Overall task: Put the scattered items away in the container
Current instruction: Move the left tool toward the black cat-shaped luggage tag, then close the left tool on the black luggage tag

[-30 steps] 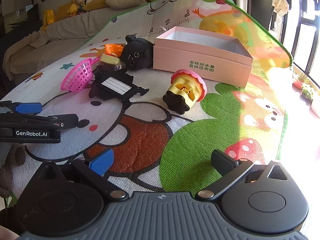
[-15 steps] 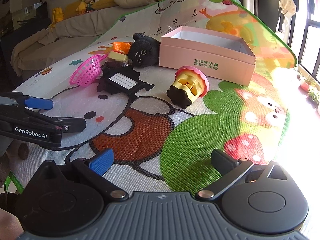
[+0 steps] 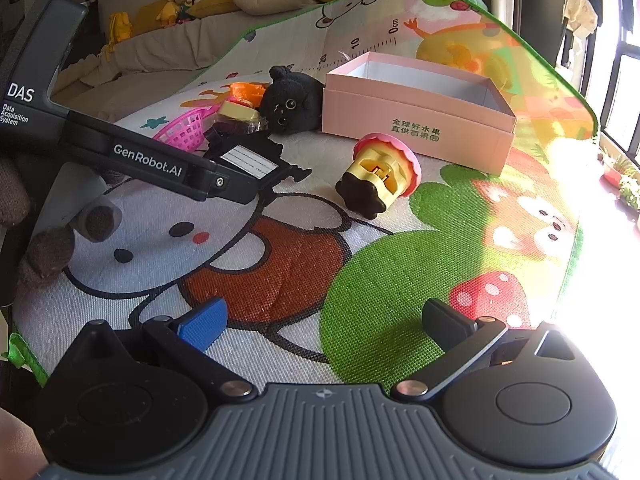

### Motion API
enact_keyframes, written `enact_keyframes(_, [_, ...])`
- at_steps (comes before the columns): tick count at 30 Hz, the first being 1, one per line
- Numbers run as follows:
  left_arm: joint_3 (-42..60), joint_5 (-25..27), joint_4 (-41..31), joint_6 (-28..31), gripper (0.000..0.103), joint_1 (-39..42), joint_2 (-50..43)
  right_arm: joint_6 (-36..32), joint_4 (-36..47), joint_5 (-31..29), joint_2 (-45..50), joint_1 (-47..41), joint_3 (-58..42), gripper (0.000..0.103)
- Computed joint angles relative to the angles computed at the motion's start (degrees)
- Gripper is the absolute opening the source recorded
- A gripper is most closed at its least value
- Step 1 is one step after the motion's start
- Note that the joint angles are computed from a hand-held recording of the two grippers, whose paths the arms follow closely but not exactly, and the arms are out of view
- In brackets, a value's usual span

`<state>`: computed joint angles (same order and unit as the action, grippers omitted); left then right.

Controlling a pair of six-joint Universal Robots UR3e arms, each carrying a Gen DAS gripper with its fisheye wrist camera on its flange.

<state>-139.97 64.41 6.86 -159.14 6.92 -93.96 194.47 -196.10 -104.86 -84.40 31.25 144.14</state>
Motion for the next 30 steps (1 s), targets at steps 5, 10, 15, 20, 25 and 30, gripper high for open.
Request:
enact_keyframes(5, [3.5,10.6,8.2,-5.1,0.103,0.4,-3.0,-2.2,2.9,3.1,-1.8,-2.4,-0.1,0.103])
enact_keyframes(10, [0.2,-3.4,-4.5,-3.0,0.103,5.4,7.8,-2.5,-2.0,2.5,1.1,-2.0,0.4,0.103])
enact_keyframes(15, [5.2,6.6,-2.8,-8.5,0.103,-8.3,-0.8,-2.4,-4.0,2.1,2.1,-1.7,0.7,0.103])
enact_keyframes(20, [14.0,20.3,-2.1,-14.1,0.103,-18.5,-10.2,-2.2,-6.0,1.6,3.1,-1.3,1.1,0.103])
enact_keyframes(25, [8.4,22.9,3.1,-2.7,0.103,-16.0,-8.5,-2.2,-6.5,1.5,3.2,-1.3,1.4,0.103])
enact_keyframes(30, [-0.9,20.1,5.3,7.3,0.103,-5.9,0.2,-2.4,-5.9,2.2,2.7,-1.8,1.5,0.103])
